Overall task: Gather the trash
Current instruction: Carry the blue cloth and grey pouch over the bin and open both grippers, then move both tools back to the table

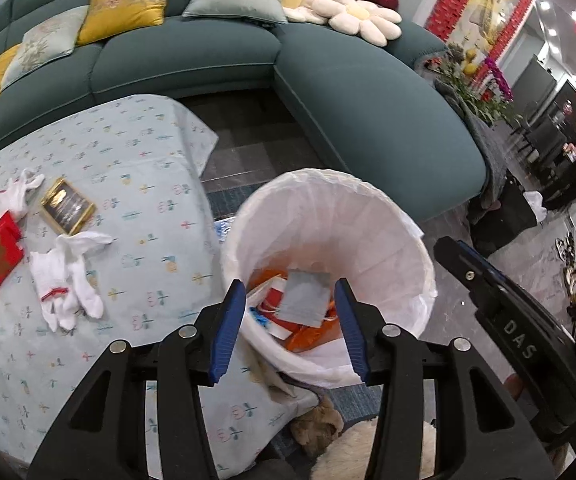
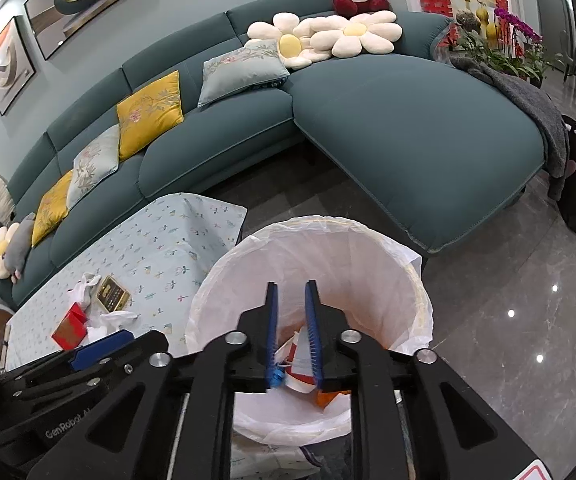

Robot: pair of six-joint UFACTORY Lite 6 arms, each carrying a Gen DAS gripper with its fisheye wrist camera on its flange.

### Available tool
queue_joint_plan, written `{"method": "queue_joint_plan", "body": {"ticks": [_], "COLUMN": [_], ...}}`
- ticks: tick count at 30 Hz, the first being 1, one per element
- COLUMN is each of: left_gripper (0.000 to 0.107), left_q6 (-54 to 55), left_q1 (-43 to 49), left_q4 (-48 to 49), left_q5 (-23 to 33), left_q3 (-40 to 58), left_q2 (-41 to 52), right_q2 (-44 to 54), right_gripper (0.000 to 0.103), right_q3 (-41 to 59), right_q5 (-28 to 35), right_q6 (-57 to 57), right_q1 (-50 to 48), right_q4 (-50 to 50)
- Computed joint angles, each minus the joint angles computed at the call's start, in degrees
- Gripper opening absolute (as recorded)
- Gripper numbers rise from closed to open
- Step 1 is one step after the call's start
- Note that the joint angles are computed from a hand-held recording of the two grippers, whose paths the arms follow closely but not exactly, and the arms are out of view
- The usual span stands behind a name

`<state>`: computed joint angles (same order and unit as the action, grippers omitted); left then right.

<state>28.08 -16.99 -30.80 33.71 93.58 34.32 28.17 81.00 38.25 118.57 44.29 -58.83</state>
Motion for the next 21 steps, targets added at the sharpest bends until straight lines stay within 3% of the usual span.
{"method": "queue_joint_plan", "body": {"ticks": [10, 19, 21], "left_gripper": [0.050, 0.057, 0.058], "left_q6": [3.08, 7.98, 9.22], "left_q1": [8.14, 17.03, 19.24], "left_q4": [-1.93, -4.29, -4.87], "left_q5": [-2.18, -2.17, -1.82], "left_q3": [-8.67, -11.86, -11.75], "left_q2": [-6.19, -8.82, -8.73], "right_q2": [8.65, 22.75, 28.07], "right_gripper": [0.031, 0.041, 0.042], "right_q3": [13.95, 37.74, 46.85], "right_q5": [3.51, 9.89, 12.62], "right_q6": [-8.34, -20.84, -25.13], "right_q1": [3.96, 7.32, 8.01], "right_q4": [6.65, 14.43, 16.95]}}
